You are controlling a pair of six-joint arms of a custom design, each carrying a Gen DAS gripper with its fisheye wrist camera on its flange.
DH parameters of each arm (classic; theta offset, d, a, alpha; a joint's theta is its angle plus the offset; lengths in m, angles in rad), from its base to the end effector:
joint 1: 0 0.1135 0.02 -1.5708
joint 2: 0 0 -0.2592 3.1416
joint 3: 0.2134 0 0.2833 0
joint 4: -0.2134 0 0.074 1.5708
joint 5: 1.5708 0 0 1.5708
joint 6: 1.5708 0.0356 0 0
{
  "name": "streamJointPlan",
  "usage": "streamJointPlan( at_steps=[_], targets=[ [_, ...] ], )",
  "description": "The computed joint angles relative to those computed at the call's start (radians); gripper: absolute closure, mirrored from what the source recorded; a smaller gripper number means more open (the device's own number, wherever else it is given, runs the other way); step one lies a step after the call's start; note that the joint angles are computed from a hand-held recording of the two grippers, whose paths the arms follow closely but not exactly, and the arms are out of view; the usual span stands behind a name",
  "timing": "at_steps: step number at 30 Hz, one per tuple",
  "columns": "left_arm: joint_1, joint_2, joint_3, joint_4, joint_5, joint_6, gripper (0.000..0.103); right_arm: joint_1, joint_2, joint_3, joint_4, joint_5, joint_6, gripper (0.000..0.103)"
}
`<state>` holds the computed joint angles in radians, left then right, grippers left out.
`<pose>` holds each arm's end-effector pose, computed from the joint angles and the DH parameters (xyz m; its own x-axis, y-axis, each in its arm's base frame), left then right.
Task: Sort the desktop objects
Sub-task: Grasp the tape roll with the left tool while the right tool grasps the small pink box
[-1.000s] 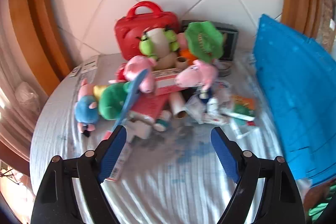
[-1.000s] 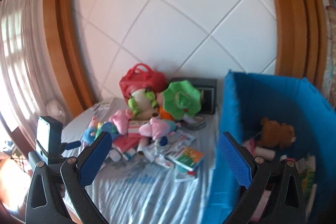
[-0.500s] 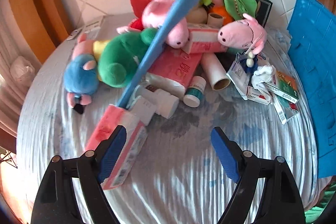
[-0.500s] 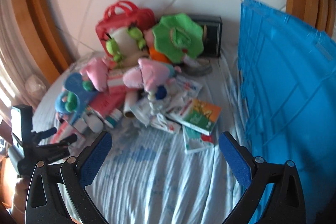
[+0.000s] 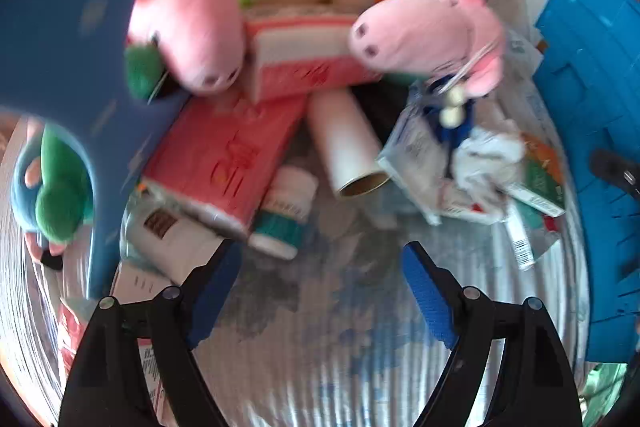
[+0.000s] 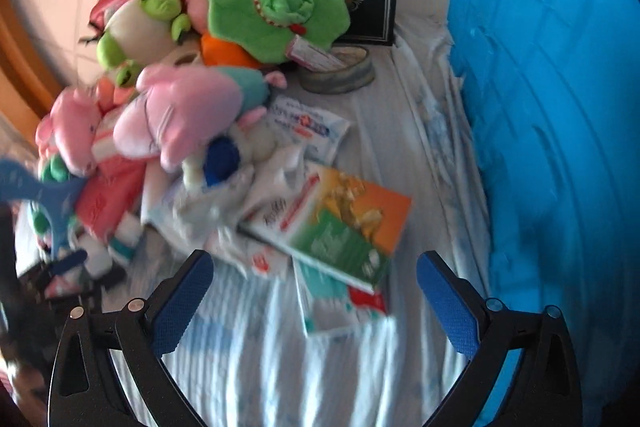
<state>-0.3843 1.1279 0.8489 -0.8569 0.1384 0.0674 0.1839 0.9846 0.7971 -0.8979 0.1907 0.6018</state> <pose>0.2185 -0.0936 0.2300 -0.8102 0.3996 -0.4288 0.4809 0.8715 -0.0965 0.2083 0.0319 0.2404 -0.7692 0.4223 -0.4795 0.4160 0.9006 0.1259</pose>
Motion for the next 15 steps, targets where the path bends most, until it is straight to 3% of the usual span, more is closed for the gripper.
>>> streamJointPlan(
  at_steps=[5,8,11,15],
  targets=[
    [0.061,0.059,0.287,-0.105,0.061,0.065,0.020,-0.104,0.189,0.150,0.125,-0.061,-0.082,0.000],
    [0.131,0.232,0.530,-0.165,0.074,0.087,0.020,-0.141,0.336,0.256,0.188,-0.100,-0.137,0.000],
    [0.163,0.415,0.745,-0.207,0.075,0.063,0.020,-0.182,0.576,0.449,0.199,-0.160,-0.199,0.000],
    [0.077,0.608,0.866,-0.127,-0.139,0.048,0.020,-0.201,0.927,0.755,0.106,-0.207,-0.240,0.000]
  ],
)
